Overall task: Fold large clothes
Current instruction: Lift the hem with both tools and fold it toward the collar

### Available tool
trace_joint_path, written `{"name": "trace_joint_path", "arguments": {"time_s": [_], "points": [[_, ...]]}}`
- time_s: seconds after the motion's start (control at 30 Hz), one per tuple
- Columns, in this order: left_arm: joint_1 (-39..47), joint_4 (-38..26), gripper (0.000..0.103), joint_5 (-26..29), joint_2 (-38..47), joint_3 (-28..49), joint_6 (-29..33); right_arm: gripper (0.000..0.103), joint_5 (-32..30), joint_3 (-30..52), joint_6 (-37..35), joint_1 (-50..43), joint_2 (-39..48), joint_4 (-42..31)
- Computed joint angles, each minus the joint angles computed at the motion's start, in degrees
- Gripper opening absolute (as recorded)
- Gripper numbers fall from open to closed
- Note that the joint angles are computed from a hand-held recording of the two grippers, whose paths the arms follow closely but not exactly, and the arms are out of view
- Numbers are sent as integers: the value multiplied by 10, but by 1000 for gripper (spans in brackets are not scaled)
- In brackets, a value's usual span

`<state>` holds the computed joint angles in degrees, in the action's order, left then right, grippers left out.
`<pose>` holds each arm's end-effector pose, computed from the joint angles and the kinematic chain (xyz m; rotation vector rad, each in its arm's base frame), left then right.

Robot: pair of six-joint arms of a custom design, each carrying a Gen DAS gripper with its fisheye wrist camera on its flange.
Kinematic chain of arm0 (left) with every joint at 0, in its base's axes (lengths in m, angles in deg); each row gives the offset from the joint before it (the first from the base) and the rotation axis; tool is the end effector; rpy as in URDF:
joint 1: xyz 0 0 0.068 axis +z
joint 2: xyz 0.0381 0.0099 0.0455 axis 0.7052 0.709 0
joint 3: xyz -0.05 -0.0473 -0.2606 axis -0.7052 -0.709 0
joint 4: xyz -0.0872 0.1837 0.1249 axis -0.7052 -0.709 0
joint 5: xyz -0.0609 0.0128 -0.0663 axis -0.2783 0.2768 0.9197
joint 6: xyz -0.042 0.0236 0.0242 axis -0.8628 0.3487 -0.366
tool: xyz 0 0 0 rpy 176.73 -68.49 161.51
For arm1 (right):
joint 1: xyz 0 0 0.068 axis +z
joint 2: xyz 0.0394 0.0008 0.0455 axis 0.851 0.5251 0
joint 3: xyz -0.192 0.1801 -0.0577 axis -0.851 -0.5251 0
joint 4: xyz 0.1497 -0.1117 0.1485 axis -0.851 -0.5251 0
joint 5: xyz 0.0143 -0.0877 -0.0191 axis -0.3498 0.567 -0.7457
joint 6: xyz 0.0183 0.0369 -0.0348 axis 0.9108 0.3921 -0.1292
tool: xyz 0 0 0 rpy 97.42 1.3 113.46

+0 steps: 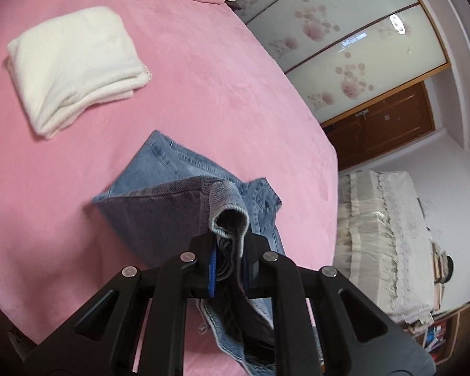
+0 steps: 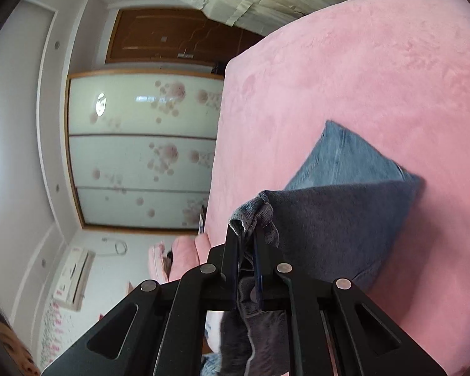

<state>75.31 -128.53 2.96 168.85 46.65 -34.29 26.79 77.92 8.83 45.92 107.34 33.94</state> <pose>0.2239 0.1147 0.3863 -1.2932 2.0170 -0.6186 0.3393 -0.0459 0.3592 0.8100 2.1387 1.4181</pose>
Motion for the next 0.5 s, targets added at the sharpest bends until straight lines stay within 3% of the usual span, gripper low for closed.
{"name": "trace_joint_path", "arguments": {"time_s": [0.17, 0.4, 0.47, 0.5], "points": [[-52, 14, 8, -66, 96, 85, -28, 8, 38, 117, 35, 42, 113, 17], [-67, 52, 8, -98, 237, 145, -21, 8, 83, 319, -24, 63, 279, -64], [-66, 69, 9, -97, 288, 162, -1, 8, 95, 330, -17, 71, 317, -35], [-65, 78, 9, -94, 311, 168, 5, 8, 97, 299, -13, 73, 322, 1]]}}
